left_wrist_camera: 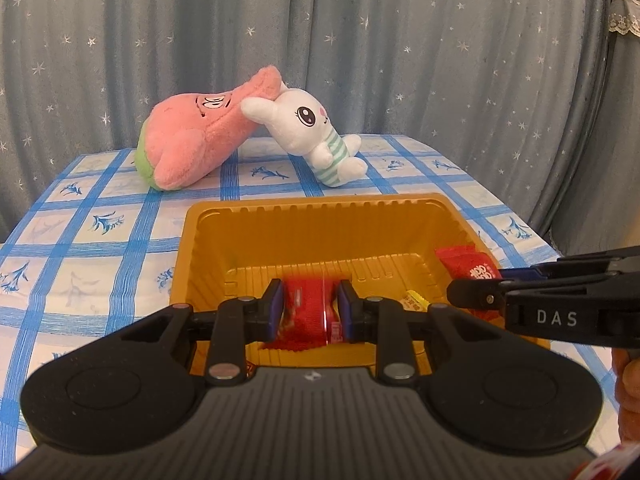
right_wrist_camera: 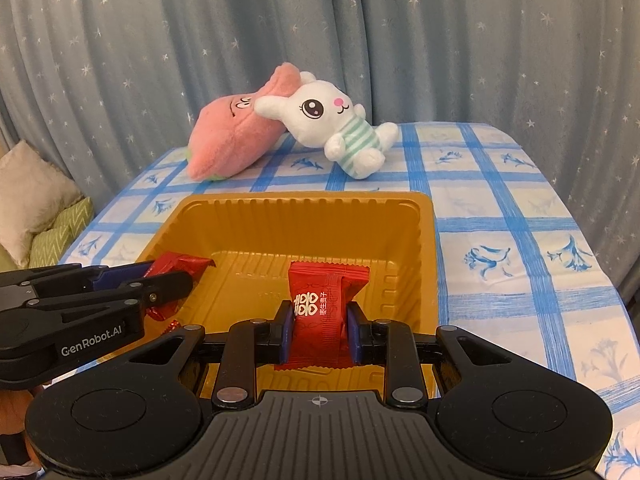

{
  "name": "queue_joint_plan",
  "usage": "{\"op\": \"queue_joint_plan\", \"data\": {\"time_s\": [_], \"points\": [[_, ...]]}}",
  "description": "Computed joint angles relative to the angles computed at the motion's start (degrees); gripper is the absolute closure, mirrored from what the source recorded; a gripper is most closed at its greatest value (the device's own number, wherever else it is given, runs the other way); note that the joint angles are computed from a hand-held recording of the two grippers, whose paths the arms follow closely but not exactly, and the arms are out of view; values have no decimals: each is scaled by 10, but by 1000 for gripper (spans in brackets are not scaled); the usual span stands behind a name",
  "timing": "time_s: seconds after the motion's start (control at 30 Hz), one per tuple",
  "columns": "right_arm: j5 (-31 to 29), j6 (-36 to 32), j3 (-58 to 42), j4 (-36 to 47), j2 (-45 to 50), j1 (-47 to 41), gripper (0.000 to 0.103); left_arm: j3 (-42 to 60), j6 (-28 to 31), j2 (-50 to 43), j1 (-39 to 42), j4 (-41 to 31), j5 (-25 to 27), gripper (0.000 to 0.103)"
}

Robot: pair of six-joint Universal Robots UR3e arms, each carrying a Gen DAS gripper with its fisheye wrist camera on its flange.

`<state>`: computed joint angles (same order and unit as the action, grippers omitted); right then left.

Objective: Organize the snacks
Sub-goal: 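Carry both red candies into the orange tray and open both grippers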

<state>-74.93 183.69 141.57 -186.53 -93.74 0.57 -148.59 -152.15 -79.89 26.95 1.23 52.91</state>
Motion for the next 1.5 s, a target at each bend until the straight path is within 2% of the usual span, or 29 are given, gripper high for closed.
{"op": "queue_joint_plan", "data": {"time_s": [0.03, 0.6, 0.7, 0.73, 0.77, 0.83, 1.23, 1.5], "points": [[0, 1, 0, -1, 0, 0, 75, 3, -1, 0, 1, -4, 1, 70], [6, 7, 1, -25, 22, 8, 75, 5, 11, 21, 34, -46, -2, 68], [16, 0, 3, -36, 32, 5, 75, 4, 12, 21, 35, -45, -2, 64], [15, -1, 2, -35, 33, 5, 71, 2, 13, 22, 37, -45, -3, 61], [12, 0, 2, -35, 34, 6, 58, 1, 13, 23, 37, -45, -3, 61], [12, 6, 8, -48, 34, 4, 47, 1, 16, 24, 38, -48, -4, 61], [18, 2, 18, -46, 15, -7, 47, -3, 22, 25, 31, -47, 4, 58], [16, -8, 31, -45, 0, -14, 47, -12, 35, 53, 42, -73, -1, 43]]}}
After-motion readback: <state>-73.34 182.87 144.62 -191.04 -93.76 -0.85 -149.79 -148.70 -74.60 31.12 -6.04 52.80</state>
